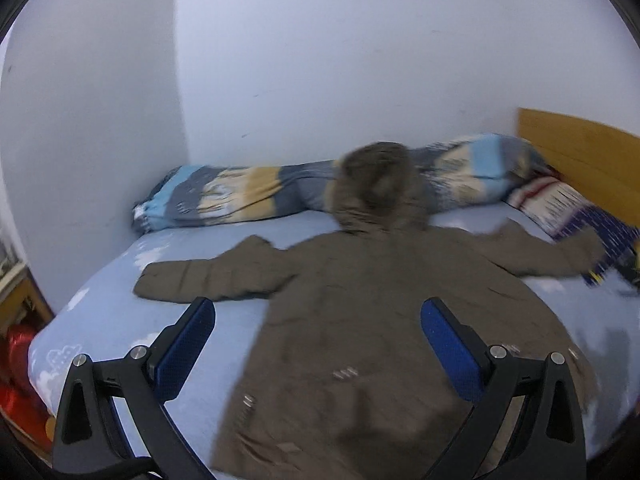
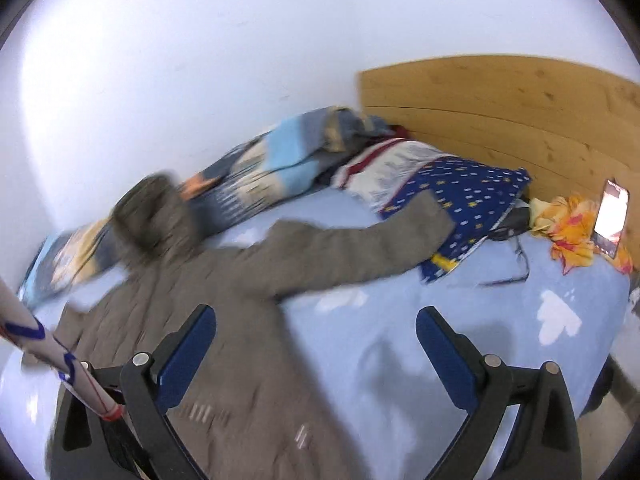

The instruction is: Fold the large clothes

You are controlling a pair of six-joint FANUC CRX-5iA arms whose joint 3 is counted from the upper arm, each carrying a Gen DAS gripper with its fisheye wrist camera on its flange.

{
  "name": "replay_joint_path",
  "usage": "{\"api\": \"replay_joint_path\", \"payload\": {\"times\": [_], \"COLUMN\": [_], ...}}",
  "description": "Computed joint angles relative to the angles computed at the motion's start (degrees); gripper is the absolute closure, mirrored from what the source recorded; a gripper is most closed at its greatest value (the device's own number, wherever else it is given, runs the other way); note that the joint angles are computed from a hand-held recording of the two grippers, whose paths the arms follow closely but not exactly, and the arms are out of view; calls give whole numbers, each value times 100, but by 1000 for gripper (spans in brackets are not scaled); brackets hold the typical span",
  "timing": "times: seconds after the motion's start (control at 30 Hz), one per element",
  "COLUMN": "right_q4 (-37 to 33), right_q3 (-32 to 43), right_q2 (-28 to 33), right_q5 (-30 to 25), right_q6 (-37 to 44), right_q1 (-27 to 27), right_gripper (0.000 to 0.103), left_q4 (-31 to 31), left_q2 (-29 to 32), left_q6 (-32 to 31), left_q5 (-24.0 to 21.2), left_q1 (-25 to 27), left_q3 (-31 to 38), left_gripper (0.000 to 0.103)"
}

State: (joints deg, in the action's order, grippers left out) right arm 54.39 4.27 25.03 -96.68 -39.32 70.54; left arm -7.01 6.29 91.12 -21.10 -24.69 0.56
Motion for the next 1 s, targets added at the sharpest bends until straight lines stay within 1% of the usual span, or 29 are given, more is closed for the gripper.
{"api": "replay_joint_path", "payload": {"times": [0.03, 0.07, 0.17, 0.2, 0.23, 0.27, 0.3, 0.33, 0.37, 0.47, 0.53, 0.6, 0.67, 0.73, 0.8, 0.83, 0.9, 1.0], "right_q4": [34, 54, 76, 99, 102, 86, 78, 74, 78, 13, 10, 28, 52, 172, 324, 406, 545, 741], "right_q3": [77, 246, 870, 988, 1242, 1443, 1684, 1905, 2105, 2724, 3039, 3337, 3703, 4136, 4816, 5125, 5490, 6591], "right_q2": [111, 279, 748, 842, 978, 1083, 1214, 1330, 1440, 1717, 1849, 1969, 2118, 2324, 2683, 2847, 3050, 3672], "right_q5": [41, 88, 11, -35, -69, -101, -167, -234, -287, -428, -513, -586, -767, -905, -1131, -1182, -1204, -1427], "right_q6": [71, 230, 738, 795, 957, 1054, 1135, 1219, 1321, 1790, 1924, 2005, 2131, 2364, 2756, 2941, 3199, 3849], "right_q1": [74, 156, 340, 404, 464, 505, 560, 607, 630, 699, 732, 757, 767, 786, 772, 768, 768, 740], "right_gripper": [1, 1, 1, 1, 1, 1, 1, 1, 1, 1, 1, 1, 1, 1, 1, 1, 1, 1], "left_q4": [195, 149, -267, -677, -787, -597, -637, -842, -814, -937, -762, -721, -527, -432, -418, -517, -538, -599], "left_q2": [-81, -166, -410, -466, -455, -466, -528, -578, -645, -826, -935, -1029, -1146, -1220, -1299, -1322, -1358, -1391], "left_q6": [-223, -166, 320, 708, 812, 663, 785, 1041, 1021, 1231, 1104, 1060, 855, 758, 764, 834, 806, 904], "left_q5": [-27, -83, -266, -451, -527, -499, -521, -566, -523, -466, -391, -390, -323, -356, -306, -323, -335, -363], "left_q1": [-75, -153, -320, -409, -381, -297, -297, -329, -276, -260, -196, -181, -118, -103, -88, -104, -78, -62], "left_q3": [-135, -243, -427, -374, -327, -368, -401, -392, -468, -594, -724, -791, -911, -930, -996, -990, -1005, -1024], "left_gripper": [0, 0, 0, 0, 0, 0, 0, 0, 0, 0, 0, 0, 1, 1, 1, 1, 1, 1]}}
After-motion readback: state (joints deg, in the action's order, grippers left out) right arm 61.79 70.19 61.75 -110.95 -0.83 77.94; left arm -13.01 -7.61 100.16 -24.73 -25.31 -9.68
